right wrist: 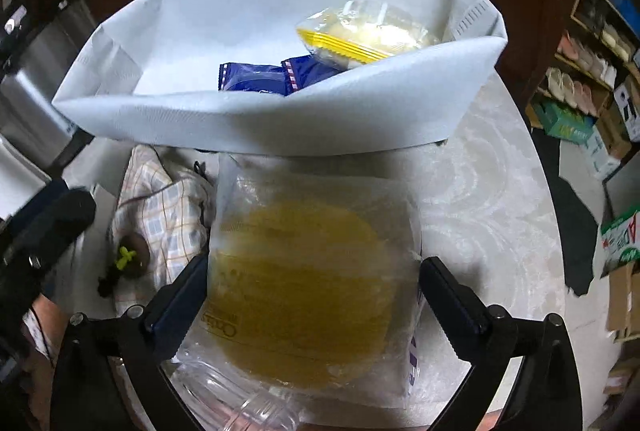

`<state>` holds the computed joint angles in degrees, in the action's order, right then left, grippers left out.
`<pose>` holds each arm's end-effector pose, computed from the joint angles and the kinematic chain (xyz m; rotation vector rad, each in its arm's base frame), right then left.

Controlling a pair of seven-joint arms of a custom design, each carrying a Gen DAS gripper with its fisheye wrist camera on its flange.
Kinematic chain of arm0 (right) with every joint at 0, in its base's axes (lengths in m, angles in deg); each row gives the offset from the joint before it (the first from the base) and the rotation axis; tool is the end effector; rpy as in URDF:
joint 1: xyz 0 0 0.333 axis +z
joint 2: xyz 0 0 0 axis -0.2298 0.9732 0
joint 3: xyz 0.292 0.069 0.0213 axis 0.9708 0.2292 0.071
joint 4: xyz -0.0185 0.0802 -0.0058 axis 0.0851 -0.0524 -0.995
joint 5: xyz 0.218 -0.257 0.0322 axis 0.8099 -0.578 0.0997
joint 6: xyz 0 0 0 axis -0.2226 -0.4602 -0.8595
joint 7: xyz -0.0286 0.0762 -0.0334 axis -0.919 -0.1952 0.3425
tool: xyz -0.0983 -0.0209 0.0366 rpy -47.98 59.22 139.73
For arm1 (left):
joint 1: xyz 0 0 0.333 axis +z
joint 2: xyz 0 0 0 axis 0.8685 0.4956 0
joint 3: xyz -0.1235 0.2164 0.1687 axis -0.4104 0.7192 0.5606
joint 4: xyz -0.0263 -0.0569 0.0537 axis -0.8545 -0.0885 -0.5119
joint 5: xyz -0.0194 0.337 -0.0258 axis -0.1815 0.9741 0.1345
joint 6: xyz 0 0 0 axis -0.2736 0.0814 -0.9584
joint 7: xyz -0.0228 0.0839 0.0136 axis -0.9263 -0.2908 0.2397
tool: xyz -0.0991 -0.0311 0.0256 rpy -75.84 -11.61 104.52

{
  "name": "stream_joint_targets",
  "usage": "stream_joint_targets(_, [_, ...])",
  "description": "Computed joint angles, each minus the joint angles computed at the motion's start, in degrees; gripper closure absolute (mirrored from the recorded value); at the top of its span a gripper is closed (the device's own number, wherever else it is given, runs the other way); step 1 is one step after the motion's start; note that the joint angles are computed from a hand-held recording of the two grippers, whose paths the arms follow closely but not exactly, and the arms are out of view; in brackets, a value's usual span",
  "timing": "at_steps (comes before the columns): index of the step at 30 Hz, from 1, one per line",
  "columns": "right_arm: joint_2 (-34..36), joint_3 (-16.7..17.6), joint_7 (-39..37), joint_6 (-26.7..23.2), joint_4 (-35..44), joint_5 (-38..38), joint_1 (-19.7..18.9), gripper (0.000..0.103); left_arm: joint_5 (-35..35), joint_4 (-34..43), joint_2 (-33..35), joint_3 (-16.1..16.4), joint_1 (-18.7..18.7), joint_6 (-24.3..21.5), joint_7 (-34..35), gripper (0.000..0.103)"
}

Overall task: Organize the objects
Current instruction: 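Grasp the clear bag with the round yellow cake using the right gripper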

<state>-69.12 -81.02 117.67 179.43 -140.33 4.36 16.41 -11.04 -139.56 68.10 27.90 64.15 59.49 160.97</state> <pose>0.5230 0.3349 0.4994 -1.5095 2.3000 -0.4813 0.5898 -0.0511 0.4542 -1.2738 2.3984 -1.1675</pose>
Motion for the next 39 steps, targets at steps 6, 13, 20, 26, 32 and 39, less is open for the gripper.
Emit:
stream_joint_targets(6, [-1.8, 0.0, 0.5, 3.7, -3.2, 0.7, -0.8, 0.006, 0.1, 0.6, 0.2, 0.0, 0.2, -0.7, -0.7, 0.023])
stream_joint_targets(13, [-5.8, 0.0, 4.9, 10.2, -9.5, -0.8, -2.0, 0.021, 0.4, 0.0, -0.3, 0.1, 0.1, -0.6, -0.1, 0.023])
stream_joint_targets(20, [-12.1, 0.2, 11.7, 26.7, -20.1, -2.9, -4.7, 0.026, 0.3, 0.0, -0.4, 0.2, 0.1, -1.3, -0.2, 0.023])
stream_joint_targets(26, [-16.7, 0.3, 21.9, 40.3, -28.2, -13.8, -7.3, 0.026, 0.5, -0.5, -0.7, 0.2, -0.2, -0.8, 0.3, 0.023])
stream_joint_targets(32, [-18.4, 1.6, 41.7, 43.7, -26.4, -37.8, -10.1, 0.026, 0.4, -0.9, -1.2, 0.2, -0.4, -0.8, 0.8, 0.023])
stream_joint_targets(39, [-17.7, 3.7, 30.8, 30.7, -20.4, -33.3, -7.6, 0.026, 1.1, -0.6, -2.3, 0.6, -0.9, -4.2, 1.3, 0.024])
